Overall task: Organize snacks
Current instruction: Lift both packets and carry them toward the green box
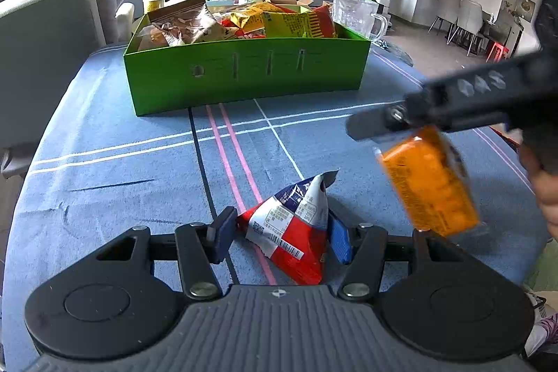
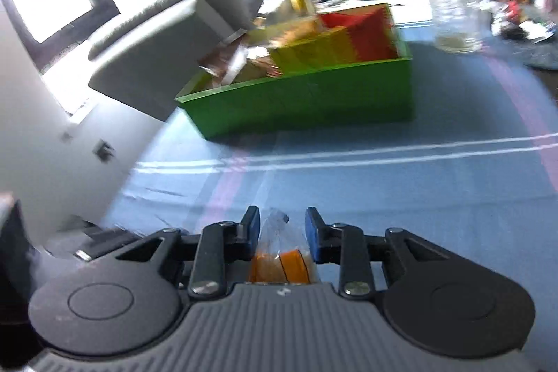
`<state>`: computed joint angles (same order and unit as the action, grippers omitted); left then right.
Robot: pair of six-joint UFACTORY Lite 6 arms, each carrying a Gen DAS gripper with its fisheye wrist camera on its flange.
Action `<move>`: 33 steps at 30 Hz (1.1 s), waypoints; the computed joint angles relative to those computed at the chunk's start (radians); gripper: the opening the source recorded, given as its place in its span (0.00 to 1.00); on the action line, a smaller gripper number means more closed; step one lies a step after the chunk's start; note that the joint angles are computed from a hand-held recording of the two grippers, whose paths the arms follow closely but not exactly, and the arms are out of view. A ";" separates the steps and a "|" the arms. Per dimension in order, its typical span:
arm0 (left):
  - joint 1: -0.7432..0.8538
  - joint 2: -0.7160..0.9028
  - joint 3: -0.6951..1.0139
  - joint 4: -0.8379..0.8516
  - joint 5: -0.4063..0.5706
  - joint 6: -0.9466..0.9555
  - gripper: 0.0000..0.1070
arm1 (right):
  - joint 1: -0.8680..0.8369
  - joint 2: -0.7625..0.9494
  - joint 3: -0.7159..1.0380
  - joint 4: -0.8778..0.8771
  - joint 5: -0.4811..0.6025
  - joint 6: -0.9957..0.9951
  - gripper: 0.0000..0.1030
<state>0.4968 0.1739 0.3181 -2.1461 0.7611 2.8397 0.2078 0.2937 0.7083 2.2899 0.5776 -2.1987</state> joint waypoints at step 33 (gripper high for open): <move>0.087 -0.013 0.002 -0.029 -0.015 0.013 0.49 | 0.152 -0.126 -0.162 0.199 -0.079 -0.222 0.99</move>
